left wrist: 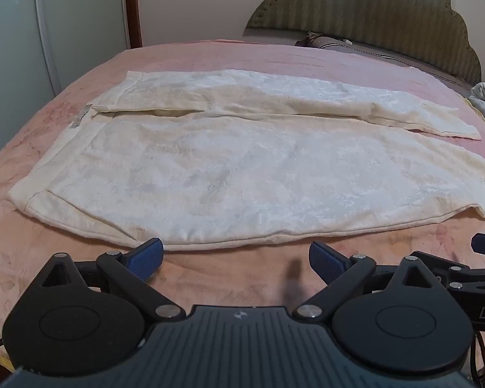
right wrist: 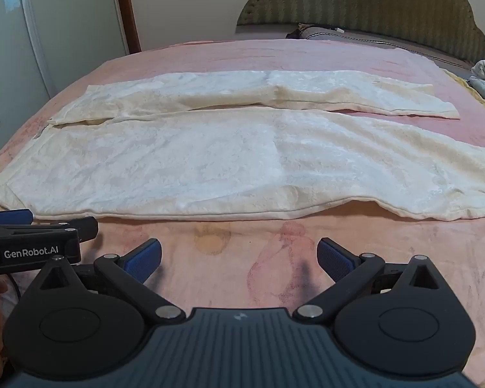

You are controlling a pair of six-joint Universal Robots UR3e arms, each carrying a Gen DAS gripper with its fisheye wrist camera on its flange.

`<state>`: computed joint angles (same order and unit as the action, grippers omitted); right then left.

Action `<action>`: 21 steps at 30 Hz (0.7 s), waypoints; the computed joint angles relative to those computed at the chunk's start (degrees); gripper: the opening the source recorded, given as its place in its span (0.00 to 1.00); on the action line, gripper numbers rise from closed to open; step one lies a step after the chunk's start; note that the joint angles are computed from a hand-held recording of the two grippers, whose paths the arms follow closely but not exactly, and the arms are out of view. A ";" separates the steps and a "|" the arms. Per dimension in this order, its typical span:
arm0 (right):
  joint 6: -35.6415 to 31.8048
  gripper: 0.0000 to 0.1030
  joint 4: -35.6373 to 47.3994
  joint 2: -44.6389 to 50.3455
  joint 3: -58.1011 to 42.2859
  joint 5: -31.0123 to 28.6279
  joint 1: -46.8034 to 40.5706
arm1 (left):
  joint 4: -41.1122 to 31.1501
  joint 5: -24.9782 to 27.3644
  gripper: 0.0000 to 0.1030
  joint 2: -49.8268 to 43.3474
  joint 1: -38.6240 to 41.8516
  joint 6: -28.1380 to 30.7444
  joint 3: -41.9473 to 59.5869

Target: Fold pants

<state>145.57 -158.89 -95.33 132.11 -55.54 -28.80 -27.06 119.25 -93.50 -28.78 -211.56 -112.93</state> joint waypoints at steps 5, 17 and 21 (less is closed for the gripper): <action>-0.24 1.00 0.76 0.53 -0.34 0.36 -0.42 | -2.36 -0.30 0.96 -0.18 -0.18 -0.41 1.17; -0.86 1.00 1.61 0.63 -0.03 0.93 -0.79 | -0.59 -1.25 0.95 -0.31 0.80 0.69 0.21; -1.44 1.00 2.57 0.18 0.20 1.57 -1.39 | 0.27 -0.47 0.95 -0.36 0.16 1.10 -0.19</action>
<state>144.13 -156.32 -95.15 132.31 -53.96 -30.20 -26.79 118.78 -93.87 -28.62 -210.46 -113.13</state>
